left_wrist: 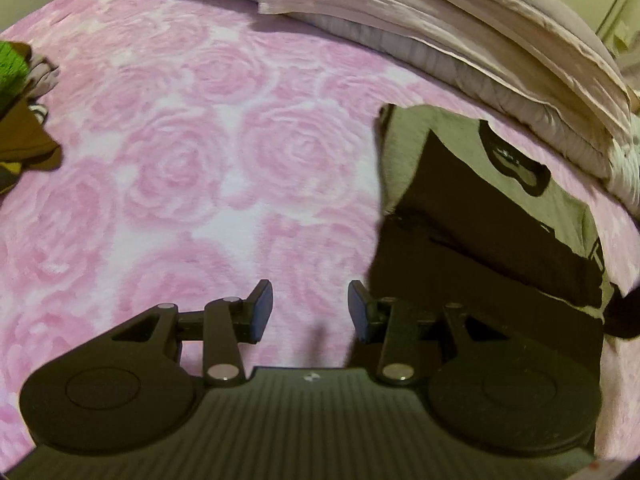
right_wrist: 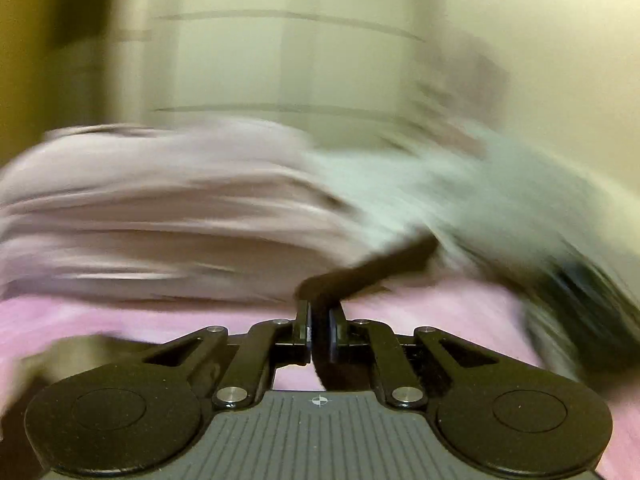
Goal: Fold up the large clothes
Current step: 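Grasp the other sleeve with the right gripper and fold it across the body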
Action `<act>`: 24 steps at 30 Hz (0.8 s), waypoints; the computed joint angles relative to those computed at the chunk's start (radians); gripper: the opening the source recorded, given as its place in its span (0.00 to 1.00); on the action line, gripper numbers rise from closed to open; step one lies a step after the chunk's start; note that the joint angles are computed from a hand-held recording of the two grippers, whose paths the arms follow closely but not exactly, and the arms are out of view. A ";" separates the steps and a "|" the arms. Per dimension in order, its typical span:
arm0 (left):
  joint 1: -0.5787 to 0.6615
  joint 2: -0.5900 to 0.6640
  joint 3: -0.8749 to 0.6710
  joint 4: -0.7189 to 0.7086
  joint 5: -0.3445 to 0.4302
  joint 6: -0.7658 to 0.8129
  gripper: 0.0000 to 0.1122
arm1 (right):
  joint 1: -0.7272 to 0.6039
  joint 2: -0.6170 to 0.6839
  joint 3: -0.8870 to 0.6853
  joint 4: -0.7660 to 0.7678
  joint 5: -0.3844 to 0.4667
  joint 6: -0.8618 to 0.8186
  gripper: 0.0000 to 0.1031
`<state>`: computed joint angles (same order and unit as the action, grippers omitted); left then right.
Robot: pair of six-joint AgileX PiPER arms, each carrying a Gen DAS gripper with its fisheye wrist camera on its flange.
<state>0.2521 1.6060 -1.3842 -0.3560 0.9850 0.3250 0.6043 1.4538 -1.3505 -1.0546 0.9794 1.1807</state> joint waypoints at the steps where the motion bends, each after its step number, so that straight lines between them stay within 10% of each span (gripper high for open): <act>1: 0.011 0.001 0.000 -0.006 0.002 0.007 0.32 | 0.071 0.053 -0.037 -0.020 -0.035 -0.017 0.04; 4: 0.040 0.007 0.002 -0.018 0.014 0.022 0.32 | 0.218 0.203 -0.130 0.024 -0.087 -0.176 0.15; 7: 0.068 0.013 0.014 -0.023 0.021 0.039 0.32 | 0.327 0.336 -0.197 0.186 -0.051 -0.403 0.66; 18: 0.008 0.121 -0.080 -0.127 0.031 0.104 0.32 | 0.155 0.165 0.094 0.495 0.065 -0.196 0.64; 24: -0.115 0.208 -0.207 -0.233 -0.042 0.187 0.30 | -0.067 0.032 0.214 0.455 -0.096 -0.008 0.50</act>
<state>0.1373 1.8141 -1.5916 -0.5889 0.9427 0.5122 0.5376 1.4861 -1.1363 -0.5992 0.8830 1.1725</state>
